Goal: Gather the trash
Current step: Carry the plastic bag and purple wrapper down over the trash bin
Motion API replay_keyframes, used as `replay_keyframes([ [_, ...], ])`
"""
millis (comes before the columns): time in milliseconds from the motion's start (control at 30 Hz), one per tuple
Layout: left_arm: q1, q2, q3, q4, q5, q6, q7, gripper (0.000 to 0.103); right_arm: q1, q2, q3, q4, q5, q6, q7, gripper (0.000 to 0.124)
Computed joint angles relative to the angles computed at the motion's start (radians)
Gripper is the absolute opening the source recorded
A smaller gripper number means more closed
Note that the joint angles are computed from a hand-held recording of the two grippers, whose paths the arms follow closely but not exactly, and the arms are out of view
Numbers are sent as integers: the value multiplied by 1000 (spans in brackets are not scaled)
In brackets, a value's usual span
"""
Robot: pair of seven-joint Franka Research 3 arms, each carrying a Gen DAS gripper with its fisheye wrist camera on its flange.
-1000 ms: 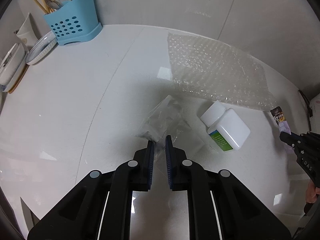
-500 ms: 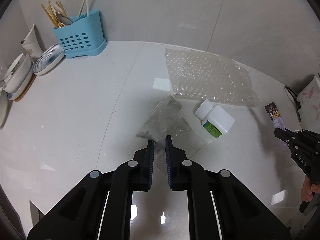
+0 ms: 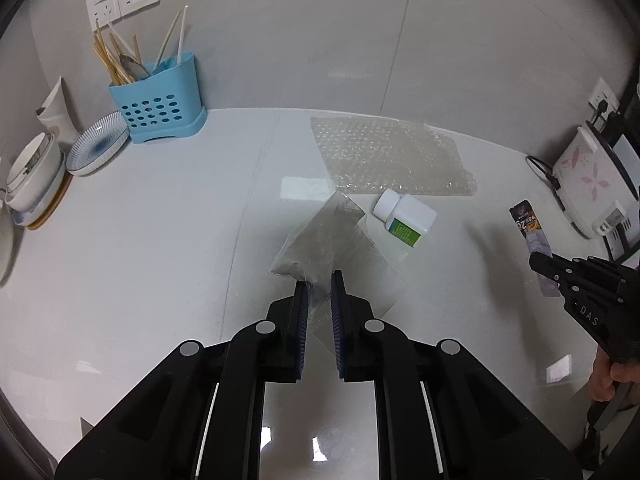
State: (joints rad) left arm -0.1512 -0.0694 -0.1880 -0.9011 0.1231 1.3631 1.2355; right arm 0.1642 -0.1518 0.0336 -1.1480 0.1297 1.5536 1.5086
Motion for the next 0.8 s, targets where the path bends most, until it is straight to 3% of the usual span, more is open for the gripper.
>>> replay_keyframes([
  [500,7,-255,73,-265,-163,90,163,10,4,-272,110,-239,-90,41,225,4],
  [800,-28,-456,128,-445,-219,83,230,10,-5,-435,194,-338,-92,26,368,4],
])
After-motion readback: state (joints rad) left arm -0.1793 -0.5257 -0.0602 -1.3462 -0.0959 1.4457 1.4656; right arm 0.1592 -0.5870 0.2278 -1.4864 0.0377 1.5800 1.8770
